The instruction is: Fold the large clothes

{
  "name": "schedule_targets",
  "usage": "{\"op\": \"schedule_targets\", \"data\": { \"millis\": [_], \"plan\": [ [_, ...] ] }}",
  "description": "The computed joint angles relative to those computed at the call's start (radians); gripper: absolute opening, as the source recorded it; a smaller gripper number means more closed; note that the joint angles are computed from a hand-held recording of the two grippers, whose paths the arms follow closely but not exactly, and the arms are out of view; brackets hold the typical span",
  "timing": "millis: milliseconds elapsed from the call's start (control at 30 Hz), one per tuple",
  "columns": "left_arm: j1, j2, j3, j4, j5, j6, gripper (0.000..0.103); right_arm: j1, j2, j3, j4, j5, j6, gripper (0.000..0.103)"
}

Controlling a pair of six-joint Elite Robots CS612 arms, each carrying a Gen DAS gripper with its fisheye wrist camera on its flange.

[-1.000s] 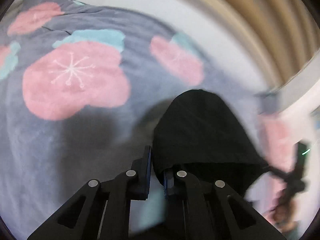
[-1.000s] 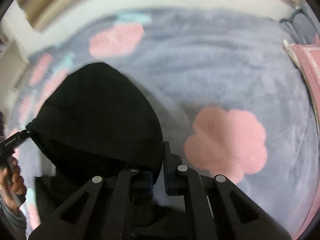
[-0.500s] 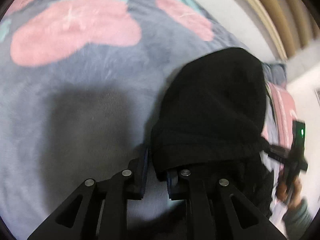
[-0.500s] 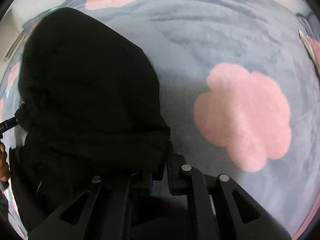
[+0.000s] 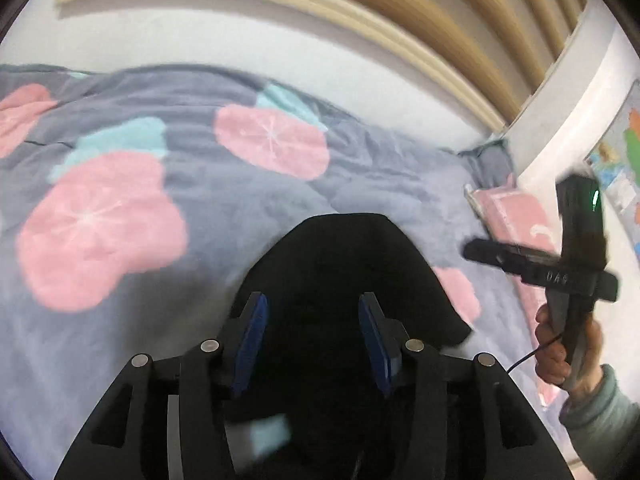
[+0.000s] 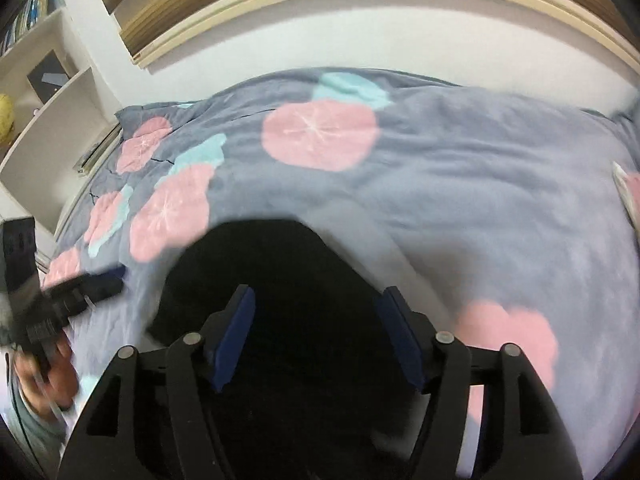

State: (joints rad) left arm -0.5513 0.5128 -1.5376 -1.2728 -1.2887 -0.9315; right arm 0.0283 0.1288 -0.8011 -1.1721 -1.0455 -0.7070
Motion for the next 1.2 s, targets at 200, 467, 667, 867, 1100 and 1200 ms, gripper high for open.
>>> {"op": "schedule_targets", "data": {
  "millis": [200, 467, 667, 867, 1100, 1200],
  "plan": [
    [0.041, 0.052, 0.070, 0.021, -0.117, -0.152, 0.048, 0.070, -0.008, 0.190, -0.093, -0.209, 0.043, 0.067],
    [0.023, 0.047, 0.044, 0.003, -0.086, -0.104, 0.048, 0.029, 0.013, 0.157, -0.030, -0.142, 0.066, 0.067],
    [-0.018, 0.052, -0.035, -0.016, -0.058, -0.049, 0.048, -0.022, 0.068, -0.070, 0.081, -0.101, -0.013, 0.067],
    [0.004, 0.062, 0.007, 0.136, -0.147, -0.192, 0.048, -0.013, 0.107, -0.099, 0.168, -0.260, 0.009, 0.065],
    [0.008, 0.055, 0.008, 0.120, -0.136, -0.123, 0.048, -0.014, 0.094, -0.058, 0.162, -0.250, -0.009, 0.065],
    [0.003, 0.054, -0.037, 0.095, -0.091, -0.083, 0.048, -0.029, 0.059, -0.030, 0.185, -0.201, -0.038, 0.065]
  ]
}}
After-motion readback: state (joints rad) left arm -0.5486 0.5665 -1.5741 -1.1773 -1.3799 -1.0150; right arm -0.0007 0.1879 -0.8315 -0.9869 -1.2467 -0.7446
